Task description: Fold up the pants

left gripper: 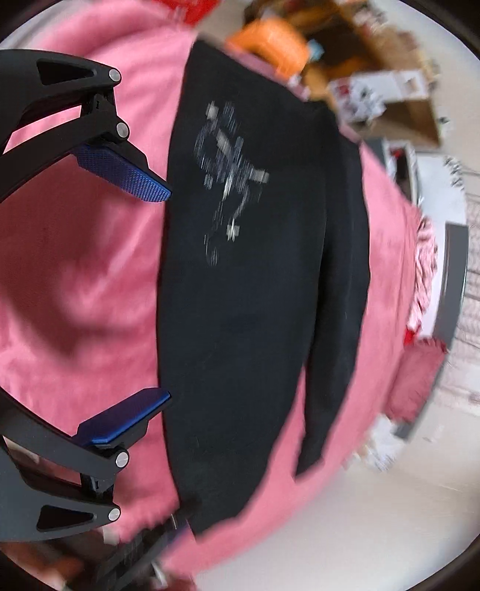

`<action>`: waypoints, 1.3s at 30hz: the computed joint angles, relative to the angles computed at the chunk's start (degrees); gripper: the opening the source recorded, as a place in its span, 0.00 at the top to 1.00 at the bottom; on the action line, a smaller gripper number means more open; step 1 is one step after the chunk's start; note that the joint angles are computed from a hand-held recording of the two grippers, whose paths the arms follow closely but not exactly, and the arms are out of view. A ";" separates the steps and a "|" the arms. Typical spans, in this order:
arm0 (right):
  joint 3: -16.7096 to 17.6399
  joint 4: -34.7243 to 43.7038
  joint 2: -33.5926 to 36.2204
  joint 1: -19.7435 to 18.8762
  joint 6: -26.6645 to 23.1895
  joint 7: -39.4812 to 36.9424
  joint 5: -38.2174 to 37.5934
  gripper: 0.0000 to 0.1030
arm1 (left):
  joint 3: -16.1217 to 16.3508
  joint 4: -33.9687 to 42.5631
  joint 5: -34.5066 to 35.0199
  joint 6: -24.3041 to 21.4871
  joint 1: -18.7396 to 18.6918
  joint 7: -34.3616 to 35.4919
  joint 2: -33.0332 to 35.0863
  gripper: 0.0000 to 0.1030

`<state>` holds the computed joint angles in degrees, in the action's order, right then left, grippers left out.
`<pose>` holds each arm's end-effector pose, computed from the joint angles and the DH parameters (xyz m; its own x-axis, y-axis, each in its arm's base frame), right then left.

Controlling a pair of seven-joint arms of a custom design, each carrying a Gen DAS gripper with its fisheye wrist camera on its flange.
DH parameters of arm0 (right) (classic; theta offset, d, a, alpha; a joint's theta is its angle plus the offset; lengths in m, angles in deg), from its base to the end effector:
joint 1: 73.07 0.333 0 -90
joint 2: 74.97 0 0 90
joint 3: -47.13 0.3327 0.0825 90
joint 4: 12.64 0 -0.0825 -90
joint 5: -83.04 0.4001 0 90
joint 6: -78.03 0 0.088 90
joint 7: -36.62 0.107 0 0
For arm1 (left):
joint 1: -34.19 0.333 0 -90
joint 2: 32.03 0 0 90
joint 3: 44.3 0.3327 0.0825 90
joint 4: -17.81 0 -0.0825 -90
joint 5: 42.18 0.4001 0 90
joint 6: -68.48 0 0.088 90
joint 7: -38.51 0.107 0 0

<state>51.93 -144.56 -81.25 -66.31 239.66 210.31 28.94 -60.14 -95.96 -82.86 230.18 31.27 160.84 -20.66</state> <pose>0.5218 0.1488 0.4545 -0.3485 -0.9185 -0.1868 -0.6208 0.3755 -0.6882 0.6266 -0.1688 0.4395 -0.3448 -0.8948 0.2838 -0.7718 0.0981 -0.6283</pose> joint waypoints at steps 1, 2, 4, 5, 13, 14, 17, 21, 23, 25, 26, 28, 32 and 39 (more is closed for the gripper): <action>-0.37 -0.40 -0.02 0.02 0.21 -0.68 1.48 0.02 | -2.34 0.26 -8.56 -0.84 2.53 6.06 0.07 0.03; -0.66 -0.82 -0.19 -0.08 0.22 -1.01 2.82 0.02 | -3.65 0.55 -14.44 -1.10 4.14 8.15 0.28 0.03; -1.13 -1.72 -0.88 -0.62 0.25 -1.68 4.82 0.02 | -0.99 0.95 -14.14 -1.40 2.21 3.43 0.81 0.03; -1.15 -2.18 -1.26 -1.06 -0.07 -1.38 5.34 0.02 | 0.23 1.24 -10.91 -1.67 1.38 -0.08 1.31 0.03; -2.80 -7.35 -4.31 -5.21 3.83 -2.95 14.97 0.02 | -1.45 0.97 -8.42 4.97 4.07 -0.09 2.41 0.03; -3.31 -8.48 -4.82 -5.90 5.08 -3.56 17.06 0.02 | -1.99 1.48 -10.28 4.35 5.11 1.26 2.61 0.03; -4.94 -12.42 -6.54 -8.43 10.17 -4.65 22.02 0.05 | -1.74 3.05 -14.82 2.27 7.03 2.52 4.11 0.03; -7.05 -16.64 -8.52 -10.58 14.70 -7.18 28.72 0.28 | -1.85 2.70 -23.03 5.20 8.93 3.04 4.37 0.03; -8.89 -18.95 -9.18 -10.64 17.72 -8.50 32.09 0.33 | -1.01 2.43 -23.62 7.44 8.49 1.46 4.52 0.08; -17.09 -21.62 -9.28 -4.20 22.93 -12.54 37.90 0.38 | -0.67 2.56 -23.61 6.39 8.99 0.58 4.74 0.12; -21.87 -22.63 -9.14 -0.09 25.91 -13.95 39.69 0.38 | -0.34 2.74 -22.93 5.65 8.96 -0.42 4.96 0.12; -30.21 -23.66 -8.43 7.14 31.63 -14.25 41.10 0.39 | 0.00 3.03 -22.16 3.92 9.29 -2.30 5.68 0.17; -42.01 -24.17 -7.87 15.41 37.60 -11.40 37.73 0.48 | -0.80 5.73 -25.45 1.46 10.75 -0.46 7.86 0.21; -59.99 -19.92 -6.90 27.91 36.43 -3.83 26.27 0.78 | 0.07 10.24 -20.92 0.75 10.60 -1.76 11.70 0.41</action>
